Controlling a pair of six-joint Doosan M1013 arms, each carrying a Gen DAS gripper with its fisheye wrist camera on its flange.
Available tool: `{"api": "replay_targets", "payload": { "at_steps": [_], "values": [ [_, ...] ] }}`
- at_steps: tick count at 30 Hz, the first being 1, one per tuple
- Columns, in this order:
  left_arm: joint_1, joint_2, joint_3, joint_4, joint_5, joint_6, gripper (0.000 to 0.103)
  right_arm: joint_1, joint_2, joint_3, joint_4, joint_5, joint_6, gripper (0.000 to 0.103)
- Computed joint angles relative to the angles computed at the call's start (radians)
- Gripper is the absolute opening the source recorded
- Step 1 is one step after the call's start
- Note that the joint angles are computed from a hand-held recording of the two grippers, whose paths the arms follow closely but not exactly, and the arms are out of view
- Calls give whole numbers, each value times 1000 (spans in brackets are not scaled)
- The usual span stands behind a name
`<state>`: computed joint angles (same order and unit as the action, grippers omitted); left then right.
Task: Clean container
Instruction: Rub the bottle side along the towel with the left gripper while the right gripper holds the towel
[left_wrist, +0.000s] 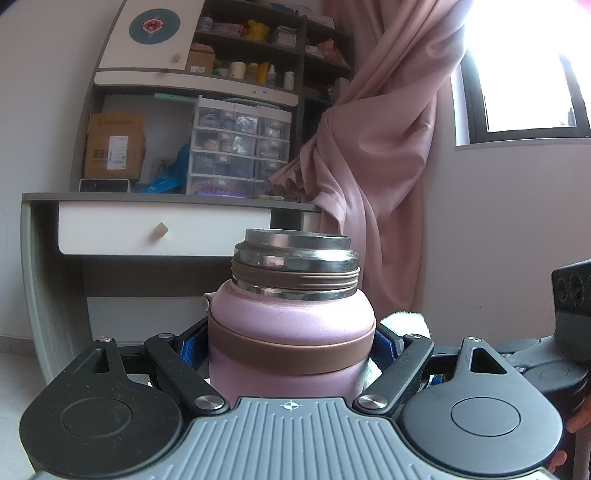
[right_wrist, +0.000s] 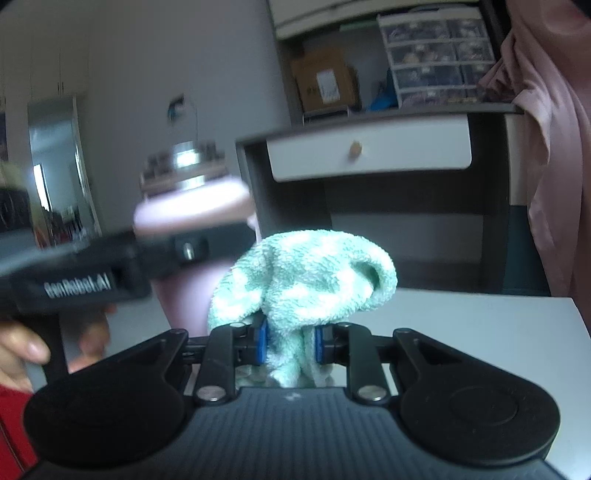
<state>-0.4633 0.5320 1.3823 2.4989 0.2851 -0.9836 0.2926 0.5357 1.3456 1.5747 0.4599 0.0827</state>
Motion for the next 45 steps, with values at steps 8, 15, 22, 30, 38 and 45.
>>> {"api": "replay_targets", "payload": {
  "at_steps": [8, 15, 22, 30, 38, 45],
  "values": [
    [-3, 0, 3, -4, 3, 6, 84, 1, 12, -8, 48, 4, -9, 22],
    [-3, 0, 1, -7, 3, 8, 84, 18, 24, -43, -293, -34, 270, 22],
    [-3, 0, 1, -9, 2, 8, 84, 30, 44, -93, -665, 20, 543, 22],
    [-1, -1, 4, 5, 3, -8, 84, 20, 29, -66, -476, 1, 420, 22],
    [-1, -1, 4, 4, 2, -7, 84, 8, 7, -2, 6, -16, 35, 22],
    [-1, -1, 5, 5, 2, -6, 84, 3, 10, 5, 148, 5, -70, 22]
  ]
}}
